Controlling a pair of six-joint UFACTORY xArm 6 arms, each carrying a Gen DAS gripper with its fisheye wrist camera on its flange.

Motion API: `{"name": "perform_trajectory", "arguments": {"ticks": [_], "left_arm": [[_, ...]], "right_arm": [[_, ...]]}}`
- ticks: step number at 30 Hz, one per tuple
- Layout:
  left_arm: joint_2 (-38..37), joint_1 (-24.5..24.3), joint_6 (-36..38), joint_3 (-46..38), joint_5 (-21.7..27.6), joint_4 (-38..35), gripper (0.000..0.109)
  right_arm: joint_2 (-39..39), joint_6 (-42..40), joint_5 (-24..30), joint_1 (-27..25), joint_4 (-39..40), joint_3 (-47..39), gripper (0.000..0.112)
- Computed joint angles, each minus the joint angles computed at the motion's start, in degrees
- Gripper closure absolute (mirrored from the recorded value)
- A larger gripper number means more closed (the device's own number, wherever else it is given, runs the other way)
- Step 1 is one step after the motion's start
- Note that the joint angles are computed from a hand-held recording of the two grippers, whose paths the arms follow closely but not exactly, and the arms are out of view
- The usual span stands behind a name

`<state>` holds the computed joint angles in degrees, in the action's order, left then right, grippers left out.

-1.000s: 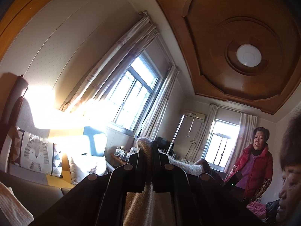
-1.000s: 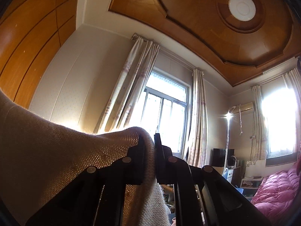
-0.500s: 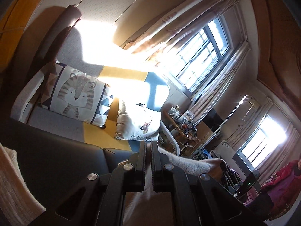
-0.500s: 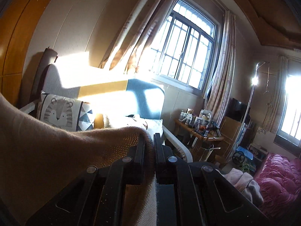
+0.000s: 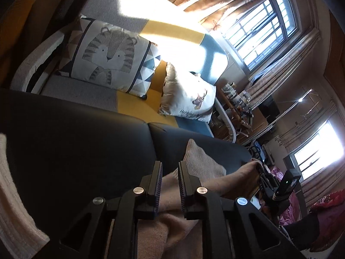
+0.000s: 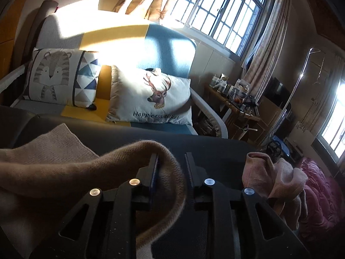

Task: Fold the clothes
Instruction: 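Lower the sweater onto the table and open both grippers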

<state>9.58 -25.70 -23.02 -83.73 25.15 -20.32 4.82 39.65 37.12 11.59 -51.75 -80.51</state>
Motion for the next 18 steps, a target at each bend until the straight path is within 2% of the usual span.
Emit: {"name": "perform_trajectory", "arguments": {"ticks": [2, 5, 9, 13, 18], "left_arm": [[2.23, -0.82, 0.17, -1.37, 4.24, 0.17, 0.094], [4.95, -1.65, 0.89, -3.13, 7.88, -0.82, 0.094], [7.97, -2.30, 0.12, -6.36, 12.29, 1.26, 0.093], [9.39, -2.84, 0.64, -7.15, 13.16, 1.47, 0.092], [8.88, -2.91, 1.68, -5.21, 10.90, 0.90, 0.091]], "right_arm": [[0.45, -5.28, 3.49, -0.81, 5.88, 0.36, 0.050], [0.27, -5.62, 6.24, -2.48, 7.83, 2.52, 0.048], [-4.28, -3.16, 6.75, -5.83, 14.17, 6.91, 0.034], [-7.39, -7.10, 7.33, -6.68, 20.36, 9.26, 0.033], [-9.52, -12.22, 10.10, -7.47, 25.42, 10.10, 0.033]]}}
